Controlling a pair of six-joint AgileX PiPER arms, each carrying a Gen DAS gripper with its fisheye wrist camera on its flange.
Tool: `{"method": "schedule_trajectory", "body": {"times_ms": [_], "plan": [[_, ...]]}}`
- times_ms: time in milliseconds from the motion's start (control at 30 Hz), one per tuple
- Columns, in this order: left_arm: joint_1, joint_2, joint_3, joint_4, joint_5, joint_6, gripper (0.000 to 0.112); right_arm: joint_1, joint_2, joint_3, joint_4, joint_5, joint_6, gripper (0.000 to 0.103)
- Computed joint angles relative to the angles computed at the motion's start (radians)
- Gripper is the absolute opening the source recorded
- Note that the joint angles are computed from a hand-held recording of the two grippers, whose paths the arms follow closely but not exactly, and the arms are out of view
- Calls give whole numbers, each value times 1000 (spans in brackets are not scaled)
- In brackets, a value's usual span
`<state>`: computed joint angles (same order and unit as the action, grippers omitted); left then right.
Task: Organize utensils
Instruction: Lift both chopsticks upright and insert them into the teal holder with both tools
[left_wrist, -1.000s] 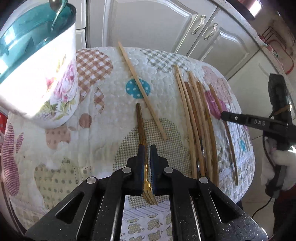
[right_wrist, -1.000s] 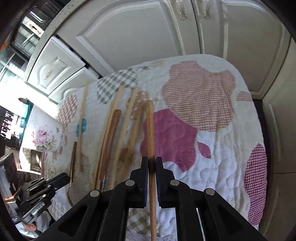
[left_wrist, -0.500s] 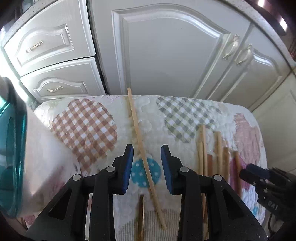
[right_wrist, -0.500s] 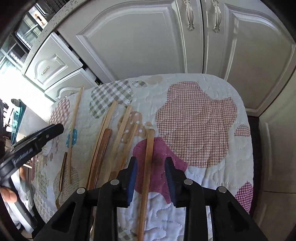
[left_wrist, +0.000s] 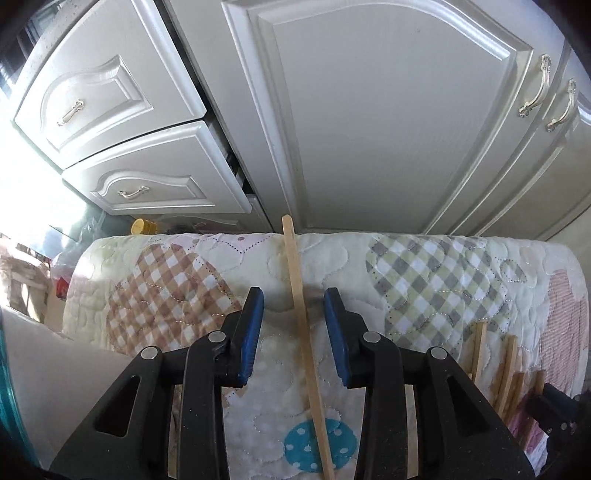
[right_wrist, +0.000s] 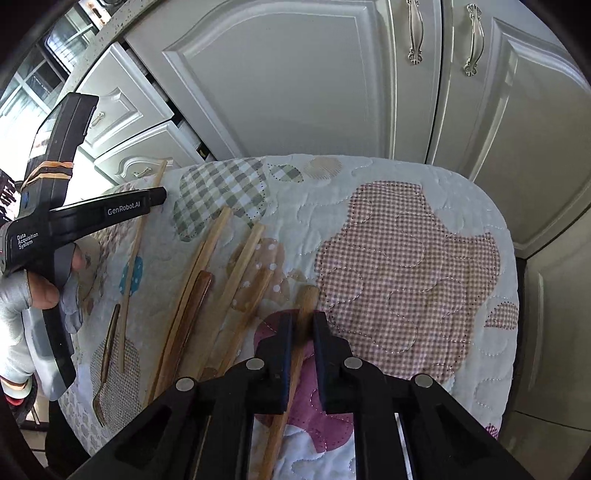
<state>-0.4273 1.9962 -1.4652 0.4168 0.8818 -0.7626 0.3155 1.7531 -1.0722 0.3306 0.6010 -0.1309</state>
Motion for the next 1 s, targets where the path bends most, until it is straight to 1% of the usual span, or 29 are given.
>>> {"method": "schedule_trajectory", "body": {"times_ms": [33,67,100,133,233,300,367,433,467,500,567,667,700,833,933,1000], "plan": [[17,-11,15,-46,-30,59,8,-6,-6,4,14,3,-14,10],[25,-29,34,-89,-45,104,5,-15,-15,12,42,5,-37,10],[20,-40,34,-122,-48,126,4,-26,-29,23,77,7,-65,9],[30,-74,69,-181,-81,170,4,-32,-44,32,99,8,-81,9],[54,-224,208,-355,-173,316,4,-34,-100,58,124,9,-96,9],[74,-324,284,-479,-193,432,4,-45,-153,84,150,16,-113,8],[91,-428,350,-558,-189,513,4,-56,-206,105,181,27,-129,8],[105,-524,401,-600,-178,559,4,-53,-250,113,197,40,-133,7],[112,-567,423,-616,-171,571,4,-47,-274,114,189,47,-126,7],[90,-613,438,-607,-163,544,4,-41,-296,113,180,55,-114,7],[114,-695,467,-631,-145,564,4,-29,-345,110,178,77,-101,7],[164,-806,492,-662,-103,603,4,27,-392,76,112,93,-24,7],[190,-833,487,-669,-82,622,4,35,-413,65,101,110,-14,7],[265,-917,470,-697,-20,669,4,108,-441,-7,26,132,70,7],[288,-956,462,-667,0,662,4,164,-435,-70,-15,142,116,7],[320,-974,459,-677,20,685,4,206,-419,-115,-54,148,151,7]]}}
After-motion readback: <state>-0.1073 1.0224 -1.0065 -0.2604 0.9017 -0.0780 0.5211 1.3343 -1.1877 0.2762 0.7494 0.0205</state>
